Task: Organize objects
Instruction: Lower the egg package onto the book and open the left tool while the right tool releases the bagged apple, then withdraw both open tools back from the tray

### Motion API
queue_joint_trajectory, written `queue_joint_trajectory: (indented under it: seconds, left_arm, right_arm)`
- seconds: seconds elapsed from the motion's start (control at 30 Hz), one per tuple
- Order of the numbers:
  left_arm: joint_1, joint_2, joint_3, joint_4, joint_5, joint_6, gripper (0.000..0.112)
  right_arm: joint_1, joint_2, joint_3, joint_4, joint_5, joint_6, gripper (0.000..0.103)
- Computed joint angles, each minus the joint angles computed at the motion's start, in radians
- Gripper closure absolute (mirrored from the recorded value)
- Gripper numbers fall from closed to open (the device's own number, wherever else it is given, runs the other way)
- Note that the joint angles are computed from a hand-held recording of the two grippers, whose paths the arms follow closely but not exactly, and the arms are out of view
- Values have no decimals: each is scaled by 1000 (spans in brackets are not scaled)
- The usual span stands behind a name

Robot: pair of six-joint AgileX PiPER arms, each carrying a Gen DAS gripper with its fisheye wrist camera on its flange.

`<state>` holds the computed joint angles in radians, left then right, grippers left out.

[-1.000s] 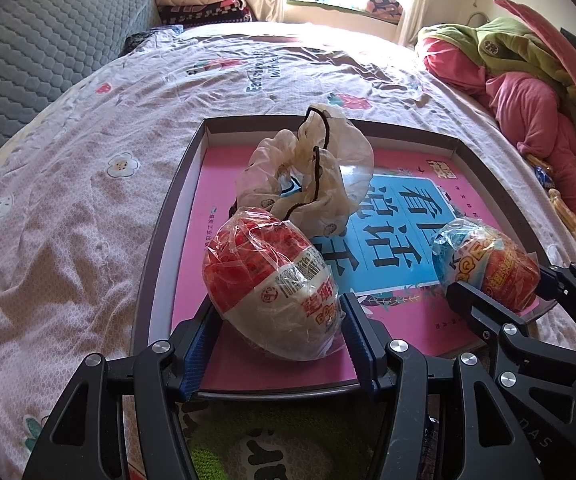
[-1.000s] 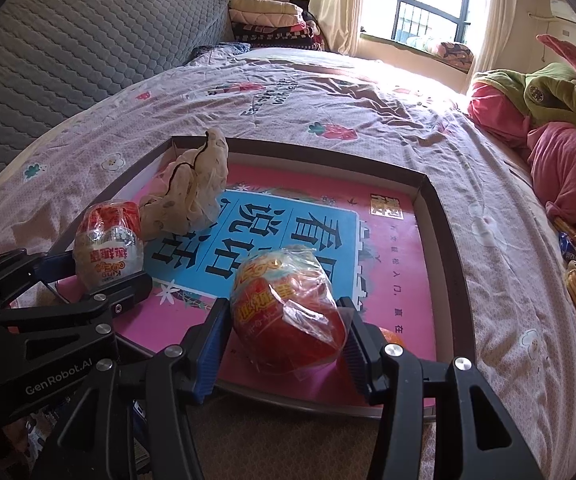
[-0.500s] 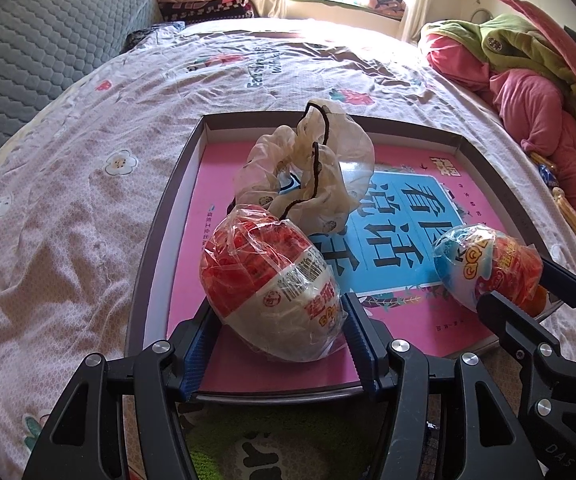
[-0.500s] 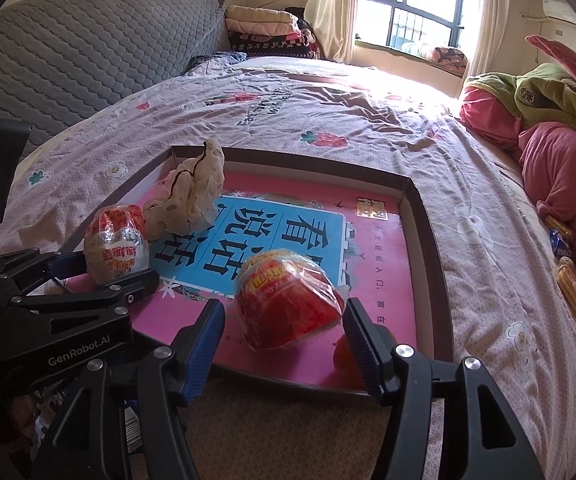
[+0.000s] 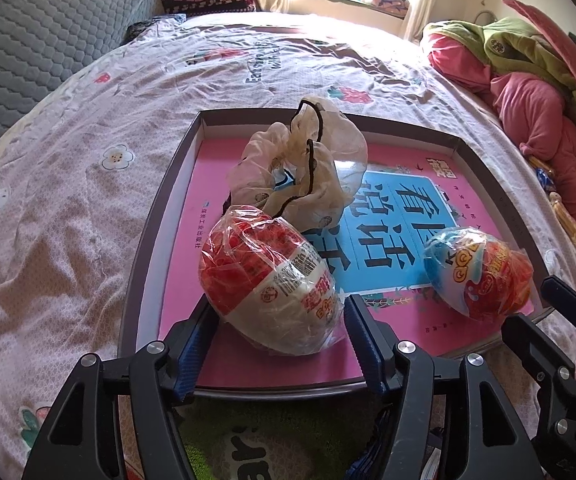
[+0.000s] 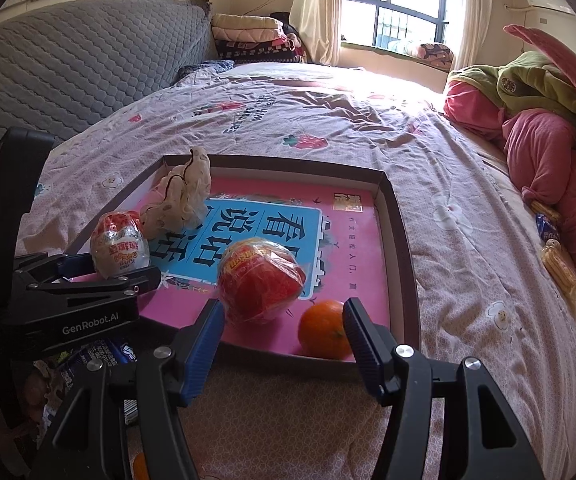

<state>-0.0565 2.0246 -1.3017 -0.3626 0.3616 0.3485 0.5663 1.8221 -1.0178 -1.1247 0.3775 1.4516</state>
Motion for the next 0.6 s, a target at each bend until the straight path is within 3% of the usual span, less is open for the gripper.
queue_joint_trajectory:
  seconds: [0.6]
  left_arm:
    - [44, -119, 107, -94, -9, 92, 42]
  right_arm:
    - [37, -83, 57, -45, 31, 67, 38]
